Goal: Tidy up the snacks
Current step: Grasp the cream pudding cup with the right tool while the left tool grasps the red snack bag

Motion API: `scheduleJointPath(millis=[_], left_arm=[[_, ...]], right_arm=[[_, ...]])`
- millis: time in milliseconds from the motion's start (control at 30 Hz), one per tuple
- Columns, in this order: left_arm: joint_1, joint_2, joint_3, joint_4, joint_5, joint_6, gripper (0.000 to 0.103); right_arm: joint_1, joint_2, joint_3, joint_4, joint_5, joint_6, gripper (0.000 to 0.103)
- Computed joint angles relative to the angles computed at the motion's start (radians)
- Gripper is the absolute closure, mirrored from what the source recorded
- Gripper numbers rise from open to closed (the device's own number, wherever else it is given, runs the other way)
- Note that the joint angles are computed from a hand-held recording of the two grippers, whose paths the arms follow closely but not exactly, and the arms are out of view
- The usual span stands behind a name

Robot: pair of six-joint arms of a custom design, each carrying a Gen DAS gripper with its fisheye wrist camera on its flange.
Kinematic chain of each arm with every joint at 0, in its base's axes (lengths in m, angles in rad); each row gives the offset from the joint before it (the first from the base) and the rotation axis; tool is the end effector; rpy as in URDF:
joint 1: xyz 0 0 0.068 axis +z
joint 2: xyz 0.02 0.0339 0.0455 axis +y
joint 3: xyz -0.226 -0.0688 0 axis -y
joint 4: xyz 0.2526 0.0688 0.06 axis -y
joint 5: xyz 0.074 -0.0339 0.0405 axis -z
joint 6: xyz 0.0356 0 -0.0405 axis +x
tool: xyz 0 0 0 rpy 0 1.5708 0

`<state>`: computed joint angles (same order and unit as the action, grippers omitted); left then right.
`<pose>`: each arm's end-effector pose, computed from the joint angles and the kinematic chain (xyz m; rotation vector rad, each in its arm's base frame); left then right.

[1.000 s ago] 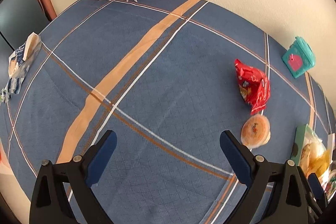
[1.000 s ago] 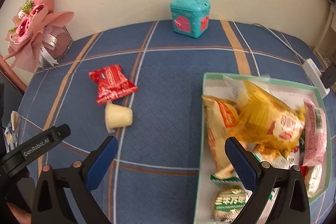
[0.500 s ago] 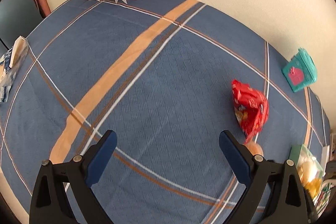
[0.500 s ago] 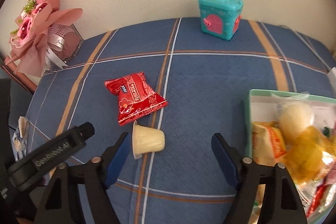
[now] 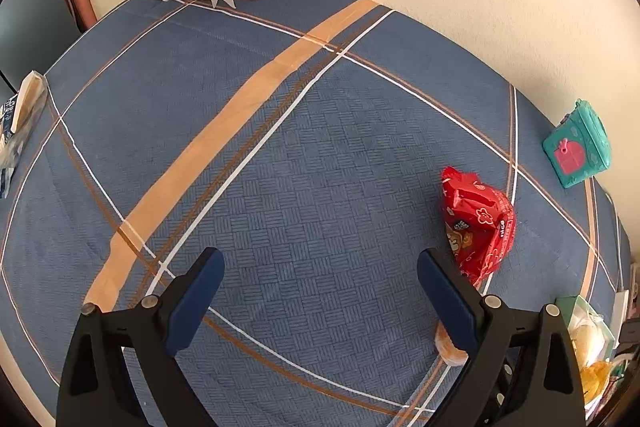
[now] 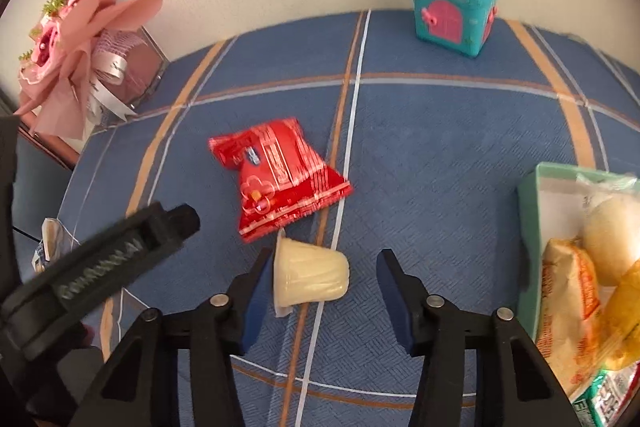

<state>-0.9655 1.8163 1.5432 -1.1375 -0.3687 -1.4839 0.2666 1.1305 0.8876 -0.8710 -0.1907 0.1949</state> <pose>0.2105 -0.2817 0.2165 -0.7423 2.6392 -0.0336 0.2214 0.0675 0.2177 -0.1575 2.7090 0.3968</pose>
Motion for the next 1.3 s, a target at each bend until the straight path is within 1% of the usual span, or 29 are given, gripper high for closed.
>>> scheduleJointPath(millis=[133,233,333,400,567,600,700,767,833,933,1033,1200,1267,1300], left_arm=[[0.003,-0.014,-0.020,0.013,0.005,-0.007,0.006],[0.005,-0.021,-0.026,0.020,0.001,-0.009,0.006],[0.002,-0.026,-0.025,0.024,-0.005,-0.006,0.006],[0.002,-0.024,-0.018,0.032,-0.006,0.001,0.006],[-0.002,-0.003,0.029,0.031,-0.020,0.022,0.006],[-0.002,-0.001,0.036,0.034,-0.023,0.027,0.006],[-0.007,0.013,0.071,0.043,-0.036,0.053,0.014],[-0.013,0.036,0.110,0.047,-0.049,0.083,0.014],[-0.014,0.063,0.145,0.063,-0.046,0.117,0.014],[-0.014,0.095,0.166,0.122,-0.018,0.164,0.015],[-0.011,0.129,0.190,0.141,-0.011,0.185,0.017],[-0.014,0.162,0.215,0.187,-0.029,0.209,0.019],[-0.016,0.200,0.256,0.182,-0.041,0.228,0.022],[-0.018,0.211,0.267,0.181,-0.044,0.230,0.027]], right_arm=[[-0.018,0.012,-0.015,0.013,-0.047,-0.002,0.063],[-0.023,0.008,-0.017,0.009,-0.048,-0.011,0.063],[-0.034,0.004,-0.009,-0.003,-0.012,-0.019,0.063],[-0.061,-0.001,-0.005,-0.009,0.011,-0.030,0.063],[-0.141,0.006,0.002,-0.014,0.022,-0.060,0.063],[-0.147,0.007,0.004,-0.013,0.035,-0.068,0.063],[-0.152,-0.005,0.014,-0.021,0.091,-0.082,0.063],[-0.152,-0.001,0.024,-0.023,0.113,-0.078,0.063],[-0.173,0.006,0.030,-0.030,0.098,-0.084,0.063],[-0.190,0.012,0.029,-0.036,0.087,-0.092,0.063],[-0.198,0.012,0.029,-0.039,0.081,-0.103,0.063],[-0.191,0.006,0.014,-0.034,0.074,-0.093,0.063],[-0.193,0.004,0.011,-0.034,0.071,-0.096,0.063],[-0.193,0.005,0.008,-0.032,0.070,-0.096,0.063]])
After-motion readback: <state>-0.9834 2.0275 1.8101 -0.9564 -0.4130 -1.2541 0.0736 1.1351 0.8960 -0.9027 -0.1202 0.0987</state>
